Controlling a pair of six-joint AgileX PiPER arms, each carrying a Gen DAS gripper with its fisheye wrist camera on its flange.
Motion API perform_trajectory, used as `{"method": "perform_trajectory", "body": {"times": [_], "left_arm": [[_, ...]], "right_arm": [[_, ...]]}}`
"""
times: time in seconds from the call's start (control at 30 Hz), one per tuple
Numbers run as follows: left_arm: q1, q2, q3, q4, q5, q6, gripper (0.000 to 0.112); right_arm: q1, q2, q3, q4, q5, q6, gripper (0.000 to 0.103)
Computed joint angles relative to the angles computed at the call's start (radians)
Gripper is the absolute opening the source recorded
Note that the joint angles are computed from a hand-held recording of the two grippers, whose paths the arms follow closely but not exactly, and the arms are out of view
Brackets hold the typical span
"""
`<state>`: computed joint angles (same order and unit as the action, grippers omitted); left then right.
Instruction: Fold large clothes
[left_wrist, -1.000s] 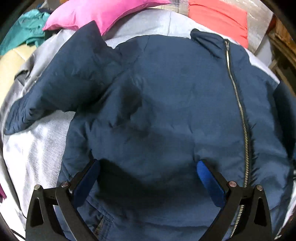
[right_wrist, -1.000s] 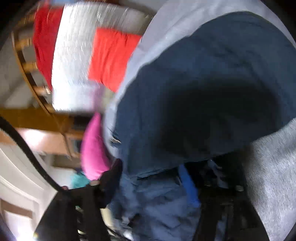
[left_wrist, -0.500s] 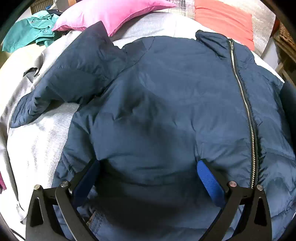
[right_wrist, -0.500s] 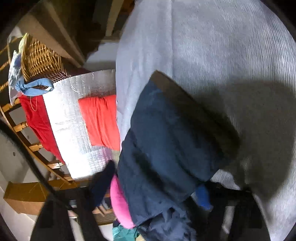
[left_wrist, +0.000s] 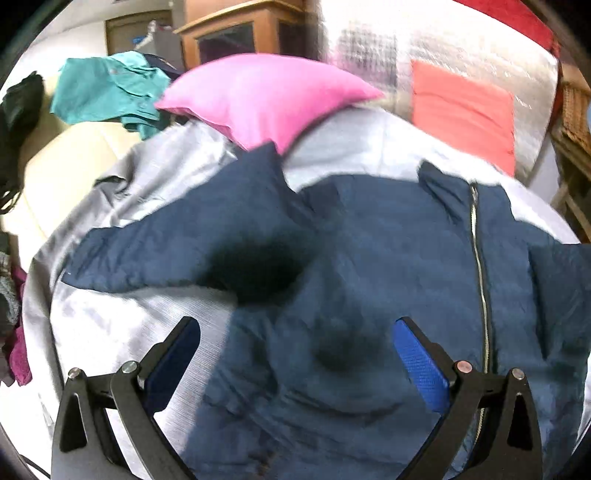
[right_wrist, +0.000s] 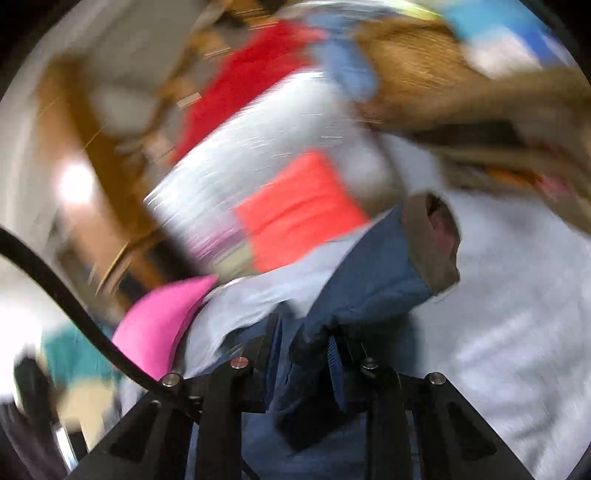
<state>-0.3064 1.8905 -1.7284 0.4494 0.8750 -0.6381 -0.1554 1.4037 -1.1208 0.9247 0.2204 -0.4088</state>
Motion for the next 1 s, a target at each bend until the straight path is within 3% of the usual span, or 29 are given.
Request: {"method": "perform_trajectory", "body": {"times": [0.07,0.17,0.2,0.27,0.33,0.37,0.47,0.57,0.7,0.83,1.0], "left_arm": [[0.027,-0.021,0.015,0.003,-0.016,0.008,0.103],[0.067,-0.058,0.047,0.007,-0.057,0.002,0.103],[0.079,-0.061,0.044,0.006,-0.064,0.006,0.103],[0.1,-0.065,0.025,0.004,-0.066,0.015,0.103],[0.115,-0.063,0.013,-0.013,-0.076,0.026,0.103],[0.124,-0.066,0.014,-0.029,-0.081,0.036,0.103],[0.142,-0.061,0.014,-0.09,-0.098,0.074,0.103],[0.147,-0.043,-0.008,-0.179,-0.099,0.154,0.103],[0.15,0.005,-0.07,-0.248,-0.058,0.211,0.103],[0.182,0.07,-0.154,-0.345,-0.008,0.255,0.103],[0.158,0.096,-0.179,-0.335,-0.055,0.252,0.102]], "right_arm": [[0.132,0.008,-0.019,-0.072,-0.018,-0.041,0.027],[0.247,0.061,-0.078,-0.269,0.008,0.041,0.027],[0.288,0.082,-0.095,-0.34,0.036,0.08,0.032],[0.331,0.131,-0.145,-0.421,0.105,0.125,0.063],[0.368,0.148,-0.151,-0.485,0.127,0.16,0.075],[0.378,0.151,-0.153,-0.491,0.16,0.149,0.076],[0.318,0.205,-0.245,-0.381,0.278,0.026,0.076],[0.214,0.187,-0.193,-0.215,0.295,-0.063,0.078],[0.058,0.223,-0.255,-0.338,0.34,0.235,0.078],[-0.136,0.272,-0.272,-0.319,0.404,0.431,0.078],[-0.313,0.354,-0.269,-0.111,0.485,0.366,0.077]]}}
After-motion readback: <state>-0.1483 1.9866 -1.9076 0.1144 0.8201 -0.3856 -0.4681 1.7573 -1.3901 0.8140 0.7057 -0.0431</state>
